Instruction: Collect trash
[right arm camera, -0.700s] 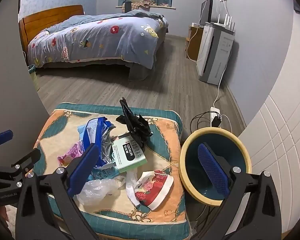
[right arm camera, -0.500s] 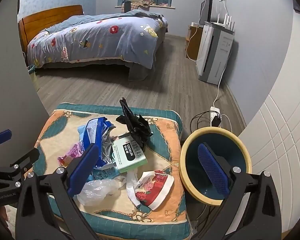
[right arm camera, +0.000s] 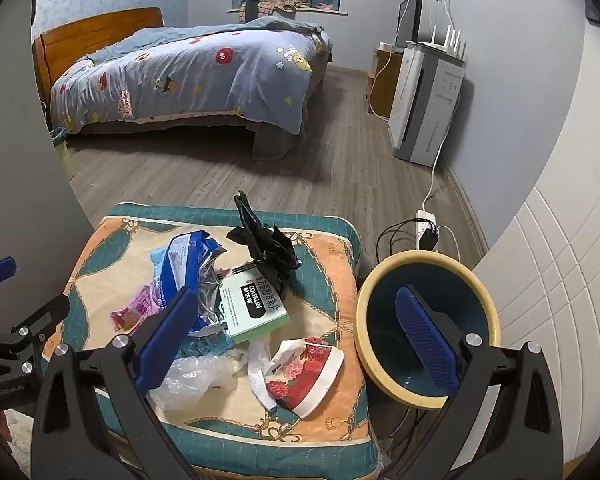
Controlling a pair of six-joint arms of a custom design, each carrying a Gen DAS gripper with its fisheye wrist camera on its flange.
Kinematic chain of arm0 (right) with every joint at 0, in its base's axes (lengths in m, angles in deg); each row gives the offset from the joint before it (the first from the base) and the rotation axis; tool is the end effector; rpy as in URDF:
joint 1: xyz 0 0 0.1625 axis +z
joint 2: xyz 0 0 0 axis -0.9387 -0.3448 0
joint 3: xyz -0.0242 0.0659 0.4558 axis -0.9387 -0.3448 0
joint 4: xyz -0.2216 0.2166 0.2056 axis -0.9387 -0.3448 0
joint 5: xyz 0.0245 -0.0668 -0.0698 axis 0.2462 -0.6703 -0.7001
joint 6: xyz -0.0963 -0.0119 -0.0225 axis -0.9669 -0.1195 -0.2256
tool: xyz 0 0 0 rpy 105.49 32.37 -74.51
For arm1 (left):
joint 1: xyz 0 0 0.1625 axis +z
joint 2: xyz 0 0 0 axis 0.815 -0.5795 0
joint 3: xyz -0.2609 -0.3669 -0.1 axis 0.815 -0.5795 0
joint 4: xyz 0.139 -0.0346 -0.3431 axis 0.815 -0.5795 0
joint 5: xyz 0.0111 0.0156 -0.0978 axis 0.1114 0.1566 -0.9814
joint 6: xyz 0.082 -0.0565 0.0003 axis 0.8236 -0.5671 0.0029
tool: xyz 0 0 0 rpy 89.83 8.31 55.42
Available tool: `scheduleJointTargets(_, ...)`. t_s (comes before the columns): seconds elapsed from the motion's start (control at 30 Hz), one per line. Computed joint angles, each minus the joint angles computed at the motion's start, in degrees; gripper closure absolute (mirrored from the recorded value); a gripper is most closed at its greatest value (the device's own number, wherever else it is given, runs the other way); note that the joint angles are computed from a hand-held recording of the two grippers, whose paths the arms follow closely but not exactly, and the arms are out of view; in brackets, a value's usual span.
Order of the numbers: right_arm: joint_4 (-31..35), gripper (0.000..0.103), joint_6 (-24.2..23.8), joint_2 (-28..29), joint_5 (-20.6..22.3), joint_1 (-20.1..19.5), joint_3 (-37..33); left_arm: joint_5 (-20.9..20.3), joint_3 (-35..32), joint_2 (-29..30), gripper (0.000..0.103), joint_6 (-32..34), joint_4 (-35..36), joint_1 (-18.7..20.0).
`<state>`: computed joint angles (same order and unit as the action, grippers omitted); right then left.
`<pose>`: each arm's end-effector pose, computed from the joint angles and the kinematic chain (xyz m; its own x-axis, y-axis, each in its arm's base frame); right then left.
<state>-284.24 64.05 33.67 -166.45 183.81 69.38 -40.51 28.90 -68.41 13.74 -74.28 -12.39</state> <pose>0.2705 -0.4878 0.2184 -0.6448 0.1822 0.7423 -0.4451 0.7000 -0.5585 -0.2664 -0.5224 0.2040 -0.6347 0.3126 -0.7067 0.6634 0.6893 -0.2910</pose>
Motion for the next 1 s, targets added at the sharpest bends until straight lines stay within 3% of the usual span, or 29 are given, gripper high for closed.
scheduleJointTargets(1.0,0.1,0.006,0.9,-0.1,-0.1,-0.3,0.1,0.4,0.0,0.1,0.005,-0.2,0.3,-0.2)
